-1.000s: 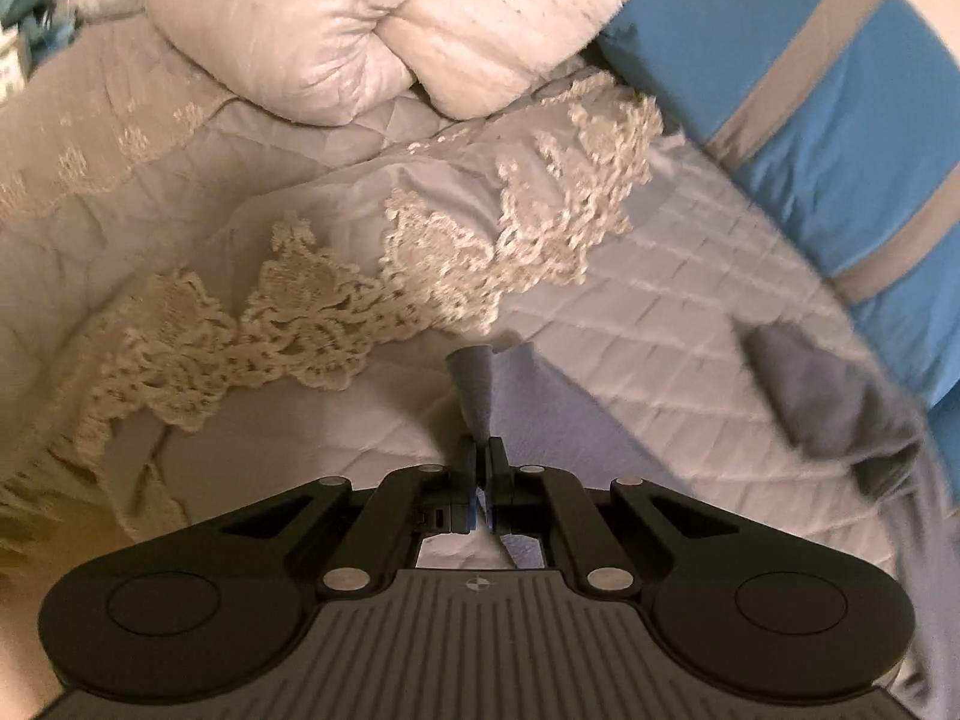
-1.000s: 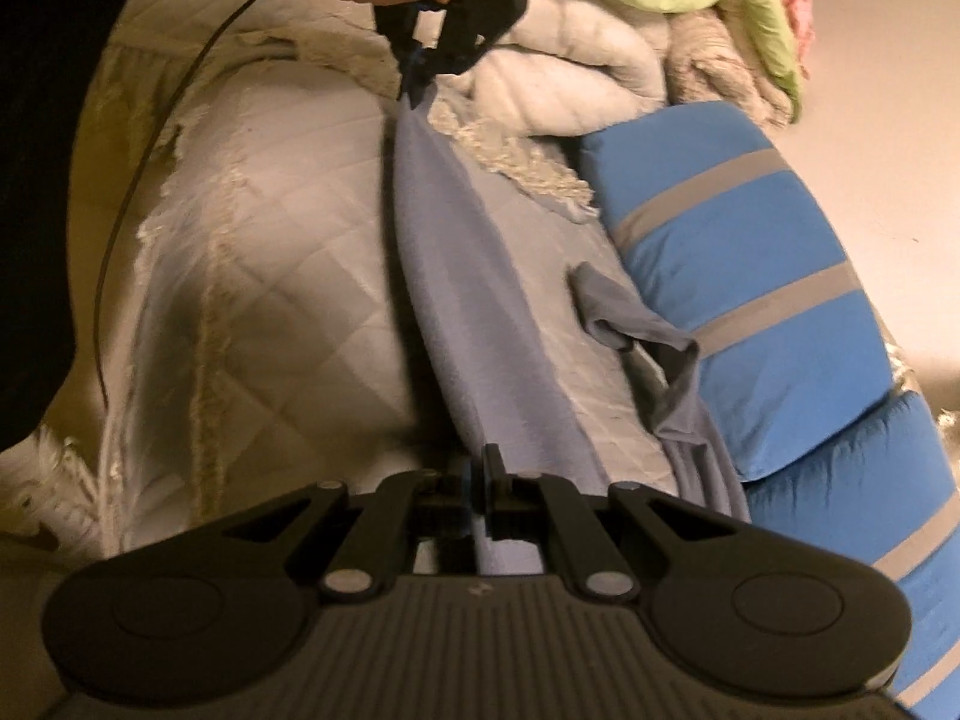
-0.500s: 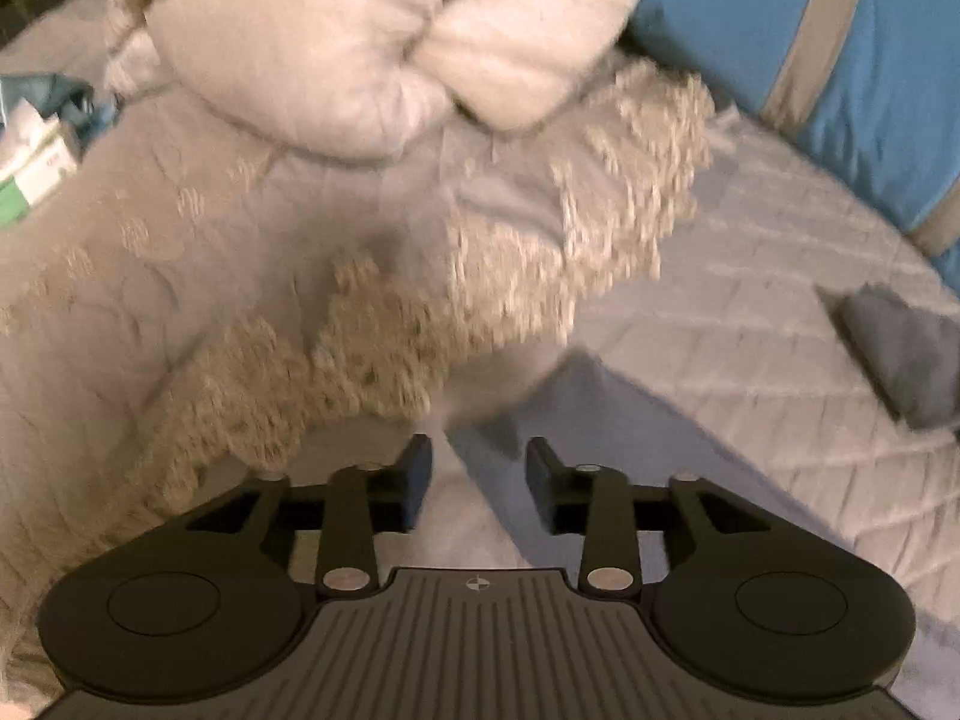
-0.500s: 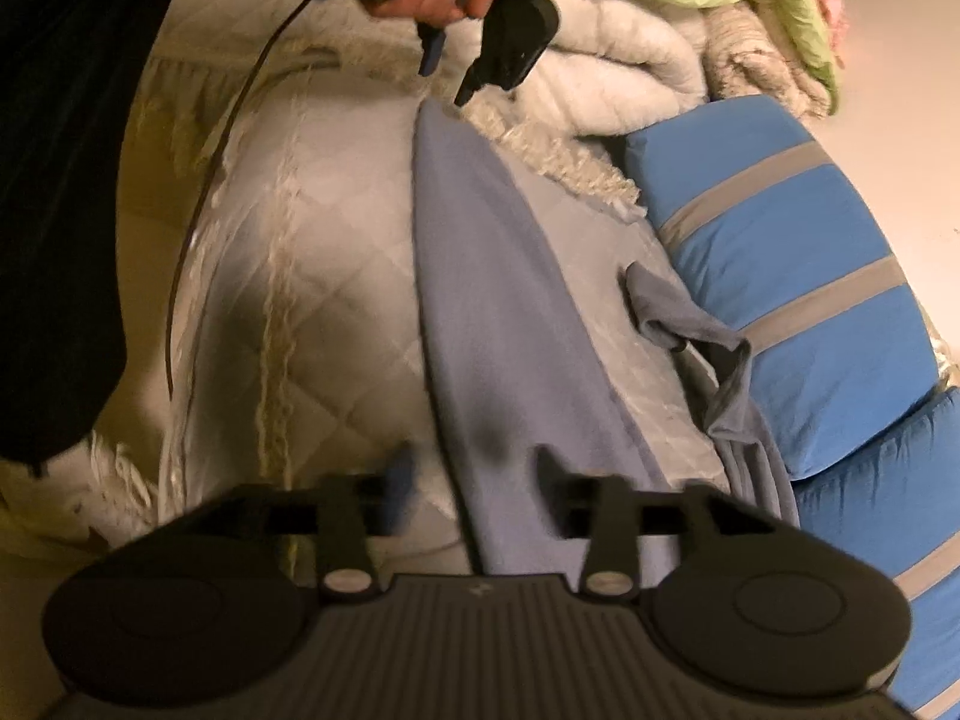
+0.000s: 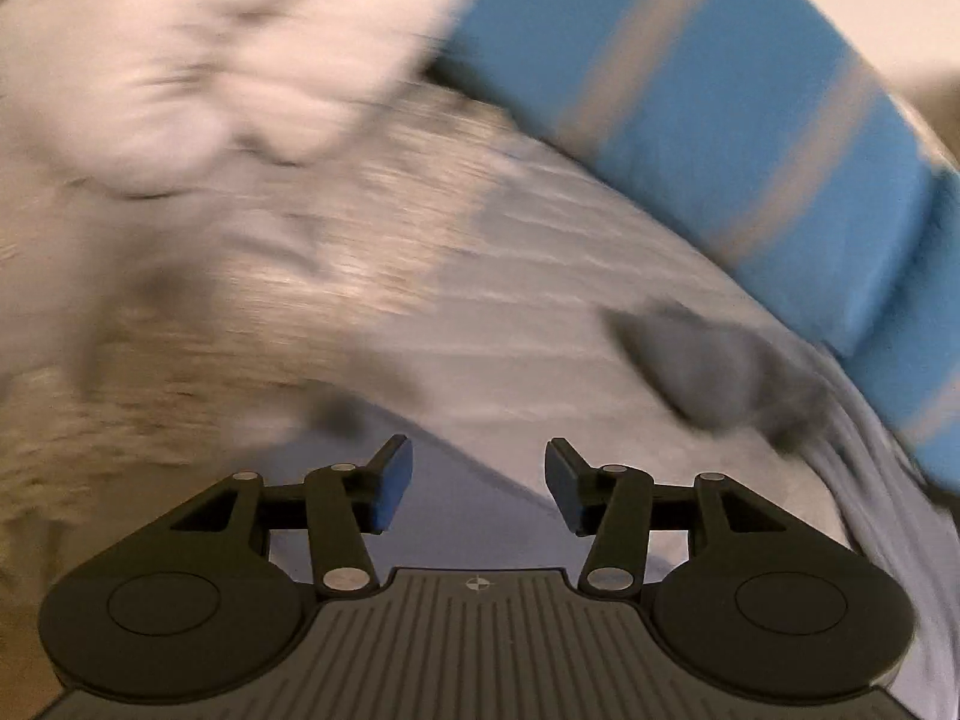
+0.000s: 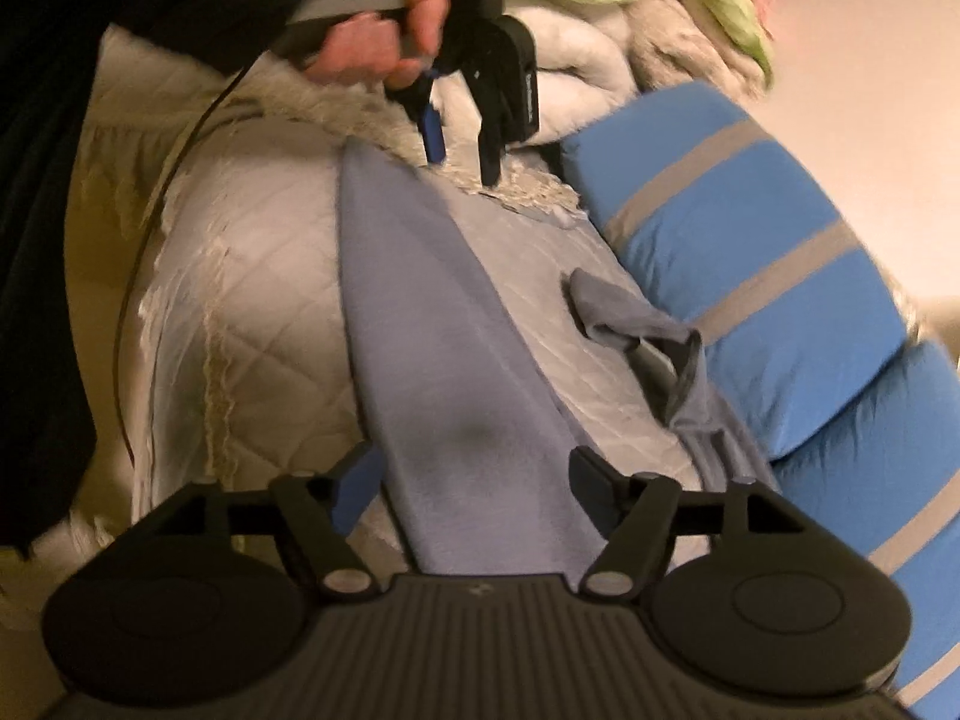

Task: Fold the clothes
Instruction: 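Open the left gripper and withdraw it from the sweatpants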

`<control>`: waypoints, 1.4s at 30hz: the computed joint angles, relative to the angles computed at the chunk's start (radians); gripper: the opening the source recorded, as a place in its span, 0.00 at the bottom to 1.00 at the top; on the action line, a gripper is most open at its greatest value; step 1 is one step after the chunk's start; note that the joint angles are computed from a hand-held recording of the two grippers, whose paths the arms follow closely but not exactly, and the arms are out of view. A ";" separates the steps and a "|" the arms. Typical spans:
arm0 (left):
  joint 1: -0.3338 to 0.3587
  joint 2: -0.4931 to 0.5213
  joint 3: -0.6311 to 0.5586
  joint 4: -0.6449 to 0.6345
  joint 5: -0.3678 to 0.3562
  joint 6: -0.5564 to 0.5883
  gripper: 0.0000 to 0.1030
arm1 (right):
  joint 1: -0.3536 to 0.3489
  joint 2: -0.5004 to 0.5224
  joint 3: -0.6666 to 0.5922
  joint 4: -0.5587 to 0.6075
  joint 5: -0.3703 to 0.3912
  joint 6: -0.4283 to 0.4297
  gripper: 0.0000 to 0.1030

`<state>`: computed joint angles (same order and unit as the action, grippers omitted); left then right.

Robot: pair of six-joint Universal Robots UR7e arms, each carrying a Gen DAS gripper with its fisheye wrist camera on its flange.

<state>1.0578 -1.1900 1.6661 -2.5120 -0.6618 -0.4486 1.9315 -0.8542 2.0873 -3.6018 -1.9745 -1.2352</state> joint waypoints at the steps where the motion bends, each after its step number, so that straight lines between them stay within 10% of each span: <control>1: -0.003 0.011 -0.003 -0.015 -0.034 0.048 0.46 | -0.001 -0.006 -0.006 0.016 -0.002 0.040 0.82; 9: -0.005 0.127 -0.079 0.098 -0.216 0.288 0.46 | -0.031 -0.033 -0.062 0.104 -0.053 0.313 0.86; 21: -0.012 0.228 -0.104 -0.007 -0.145 0.447 0.45 | -0.072 -0.013 -0.150 0.176 -0.158 0.519 0.92; 27: -0.015 0.224 -0.093 -0.046 -0.262 0.675 0.46 | -0.069 -0.015 -0.150 0.166 -0.176 0.536 0.93; 42: -0.032 0.274 -0.042 -0.177 -0.181 0.955 0.48 | -0.068 -0.009 -0.158 0.162 -0.196 0.522 0.95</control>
